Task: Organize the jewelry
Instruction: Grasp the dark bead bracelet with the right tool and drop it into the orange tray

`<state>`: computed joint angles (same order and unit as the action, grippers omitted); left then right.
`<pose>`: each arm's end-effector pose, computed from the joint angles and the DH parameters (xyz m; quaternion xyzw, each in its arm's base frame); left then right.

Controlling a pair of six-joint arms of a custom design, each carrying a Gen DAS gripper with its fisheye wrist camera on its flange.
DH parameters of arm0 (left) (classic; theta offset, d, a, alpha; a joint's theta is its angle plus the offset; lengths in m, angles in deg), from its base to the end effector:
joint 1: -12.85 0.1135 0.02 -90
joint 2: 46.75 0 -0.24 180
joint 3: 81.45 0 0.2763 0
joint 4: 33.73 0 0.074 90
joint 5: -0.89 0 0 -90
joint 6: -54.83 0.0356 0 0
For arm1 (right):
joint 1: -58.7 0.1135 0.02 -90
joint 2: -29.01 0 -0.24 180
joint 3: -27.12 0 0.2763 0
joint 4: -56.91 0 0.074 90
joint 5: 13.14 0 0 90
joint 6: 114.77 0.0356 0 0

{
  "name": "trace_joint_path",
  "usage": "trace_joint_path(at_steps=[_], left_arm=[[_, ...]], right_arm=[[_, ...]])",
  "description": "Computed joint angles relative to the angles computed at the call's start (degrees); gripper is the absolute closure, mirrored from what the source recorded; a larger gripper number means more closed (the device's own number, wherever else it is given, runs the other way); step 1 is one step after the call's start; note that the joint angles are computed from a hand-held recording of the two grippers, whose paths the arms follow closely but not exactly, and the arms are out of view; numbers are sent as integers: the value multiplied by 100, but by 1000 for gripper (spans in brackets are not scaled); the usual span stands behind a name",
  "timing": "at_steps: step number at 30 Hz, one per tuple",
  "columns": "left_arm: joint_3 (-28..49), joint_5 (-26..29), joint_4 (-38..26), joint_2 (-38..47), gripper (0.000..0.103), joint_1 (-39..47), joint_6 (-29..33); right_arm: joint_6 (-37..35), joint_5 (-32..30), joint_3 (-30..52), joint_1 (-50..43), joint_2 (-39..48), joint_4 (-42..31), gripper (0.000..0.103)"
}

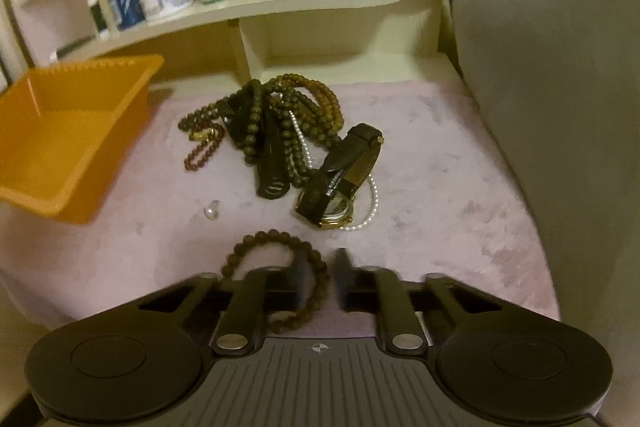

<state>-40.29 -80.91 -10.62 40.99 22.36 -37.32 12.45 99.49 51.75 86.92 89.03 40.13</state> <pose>0.2974 0.0447 0.1091 -0.0457 0.8337 -0.0245 0.5498 0.1747 0.0782 0.0770 0.1362 0.9198 0.0157 0.3678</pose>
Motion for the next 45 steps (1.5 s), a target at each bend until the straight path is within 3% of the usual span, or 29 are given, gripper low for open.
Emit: trace_joint_path(at_steps=[4,13,20,33,45], left_arm=[[-44,42,19,-33,89,27,47],[-8,72,-96,-118,90,10,107],[49,115,-273,-175,90,34,139],[80,-14,-413,-229,90,-43,208],[132,-13,-484,-218,90,-52,238]], right_arm=[[-216,171,46,159,184,101,97],[-196,-326,-97,-57,-1357,-370,97],[-384,-483,318,77,-1388,-214,97],[-651,-1540,1485,136,651,1732,97],[-646,-1960,2455,173,2536,2230,96]])
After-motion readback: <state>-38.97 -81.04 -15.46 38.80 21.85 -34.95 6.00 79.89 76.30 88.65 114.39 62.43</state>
